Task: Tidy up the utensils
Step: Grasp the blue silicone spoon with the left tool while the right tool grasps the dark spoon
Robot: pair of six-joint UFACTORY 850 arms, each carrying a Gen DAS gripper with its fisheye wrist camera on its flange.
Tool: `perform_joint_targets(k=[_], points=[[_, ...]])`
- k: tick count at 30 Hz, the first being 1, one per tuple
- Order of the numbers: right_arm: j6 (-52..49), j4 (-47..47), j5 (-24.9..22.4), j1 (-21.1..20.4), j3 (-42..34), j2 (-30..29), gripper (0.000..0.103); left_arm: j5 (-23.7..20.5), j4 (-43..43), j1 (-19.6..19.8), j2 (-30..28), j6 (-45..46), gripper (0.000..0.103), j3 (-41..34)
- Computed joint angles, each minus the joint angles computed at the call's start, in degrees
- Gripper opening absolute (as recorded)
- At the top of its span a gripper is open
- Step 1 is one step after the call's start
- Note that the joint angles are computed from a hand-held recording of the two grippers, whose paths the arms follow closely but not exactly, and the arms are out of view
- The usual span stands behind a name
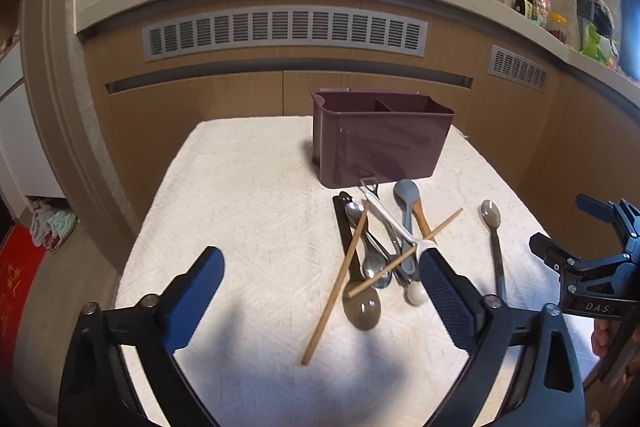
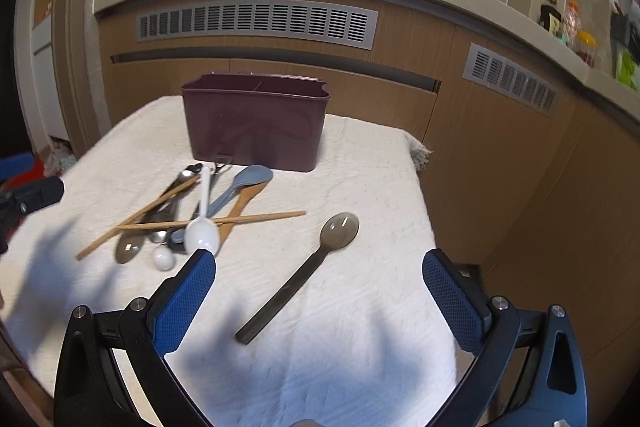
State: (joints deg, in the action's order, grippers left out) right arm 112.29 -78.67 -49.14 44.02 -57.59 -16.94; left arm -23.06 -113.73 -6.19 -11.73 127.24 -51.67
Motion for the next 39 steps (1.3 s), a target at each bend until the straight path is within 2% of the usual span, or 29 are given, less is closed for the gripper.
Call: perform_joint_targets(k=[1, 3, 5, 9, 11, 13, 14, 15, 16, 19, 21, 24, 29, 31, 35, 39], points=[[-1.03, -0.17, 0.63, -0.57, -0.75, -0.64, 0.103, -0.05, 2.66, 0.05, -1.2, -2.66, 0.085, -1.36], [-2.65, -0.49, 3.12, -1.81, -1.83, -1.39, 0.103, 0.2, 5.44, 0.26, -3.38, -5.69, 0.084, -3.81], [-5.67, 0.09, 6.16, -3.31, -3.72, -2.82, 0.103, 0.74, 3.93, 0.32, -4.52, -4.6, 0.08, -5.12], [-9.05, -1.23, 10.37, -5.41, -7.91, -6.35, 0.102, 2.44, 0.76, 0.58, -6.42, -2.37, 0.078, -7.71], [-10.17, -1.25, 15.33, -6.85, -9.77, -7.58, 0.097, 2.96, 1.61, 0.87, -7.52, -4.53, 0.078, -9.23], [-13.94, 2.26, 20.55, -8.44, -12.07, -9.14, 0.078, 3.05, 2.79, 1.15, -8.55, -7.55, 0.078, -10.5], [-15.69, 4.23, 21.86, -9.04, -13.3, -10.13, 0.071, 2.88, 3.46, 1.3, -9.19, -9.12, 0.078, -11.13], [-17.7, 6.85, 22.35, -9.48, -14.5, -11.11, 0.058, 2.66, 4.01, 1.38, -9.69, -10.26, 0.078, -11.56], [-20.25, 10.56, 22.44, -9.99, -16.15, -12.45, 0.05, 2.57, 3.94, 1.37, -9.97, -10.48, 0.078, -11.75], [-24.65, 17.96, 22.99, -11.17, -18.87, -14.73, 0.049, 2.57, 1.67, 0.9, -10.7, -7.77, 0.078, -12.0], [-25.08, 19.0, 20.44, -11.22, -19.8, -15.37, 0.049, 1.68, 8.62, 0.7, -11.64, -13.21, 0.078, -13.09], [-21.61, 14.31, 16.46, -10.63, -17.58, -13.86, 0.05, -1.11, 22.18, 0.13, -13.27, -25.27, 0.077, -15.6], [-18.12, 9.66, 12.87, -9.11, -11.03, -9.61, 0.053, -7.35, 38.39, -2.87, -16.85, -39.16, 0.046, -21.55], [-16.91, 9.76, 13.98, -9.14, -8.4, -7.89, 0.053, -9.69, 43.07, -4.47, -18.29, -42.81, 0.043, -23.74], [-10.99, 6.72, 15.93, -9.47, -3.37, -4.41, 0.053, -8.26, 51.19, -8.25, -20.71, -48.42, 0.043, -27.3], [-4.39, 2.29, 16.17, -9.62, 0.29, -1.89, 0.056, -6.85, 64.5, -11.02, -24.63, -62.79, 0.043, -33.01]])
